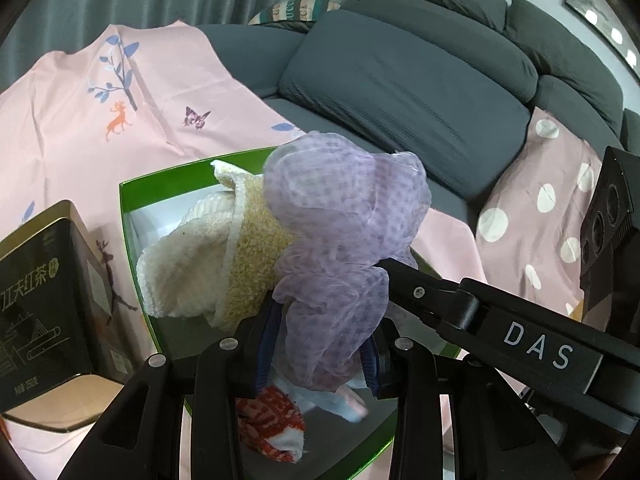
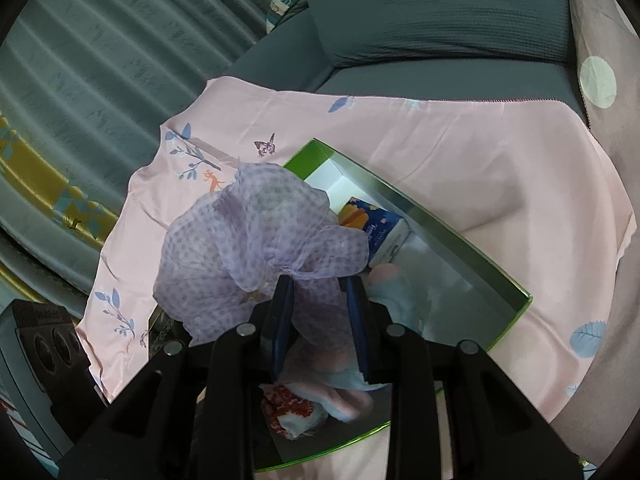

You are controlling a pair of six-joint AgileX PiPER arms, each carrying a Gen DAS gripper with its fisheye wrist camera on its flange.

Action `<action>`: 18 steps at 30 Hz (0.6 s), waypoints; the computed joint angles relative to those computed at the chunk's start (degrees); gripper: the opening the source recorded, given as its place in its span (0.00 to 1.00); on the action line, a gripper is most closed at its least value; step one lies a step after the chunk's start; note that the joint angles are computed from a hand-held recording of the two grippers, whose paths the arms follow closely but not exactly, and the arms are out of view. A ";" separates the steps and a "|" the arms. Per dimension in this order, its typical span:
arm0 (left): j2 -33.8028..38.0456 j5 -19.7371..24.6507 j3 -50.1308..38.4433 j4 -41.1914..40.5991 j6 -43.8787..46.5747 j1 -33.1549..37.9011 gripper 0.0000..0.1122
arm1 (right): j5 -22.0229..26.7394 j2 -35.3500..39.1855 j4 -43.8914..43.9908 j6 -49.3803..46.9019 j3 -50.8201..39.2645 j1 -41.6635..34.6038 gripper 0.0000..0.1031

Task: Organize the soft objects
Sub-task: 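Carry the purple bath puff with the right tool into the green box, then open the right tool to release the bath puff and withdraw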

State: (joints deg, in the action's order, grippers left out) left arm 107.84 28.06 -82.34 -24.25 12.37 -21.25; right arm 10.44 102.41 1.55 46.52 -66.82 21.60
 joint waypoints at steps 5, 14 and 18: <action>0.75 0.81 -0.96 2.77 -3.52 -0.30 0.32 | 1.34 0.25 -3.76 4.05 -0.52 0.28 0.28; 0.96 1.32 -1.34 5.02 -6.70 -0.56 0.33 | 4.36 0.68 -11.91 11.87 -1.47 0.56 0.44; -0.77 0.72 0.35 4.18 -6.00 -0.53 0.38 | 5.51 -0.82 -21.92 20.89 -0.43 1.54 0.61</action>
State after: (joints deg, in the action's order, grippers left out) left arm 107.07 28.78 -81.99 -20.06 6.37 -21.78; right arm 15.95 101.59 -20.37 67.42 -67.25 23.14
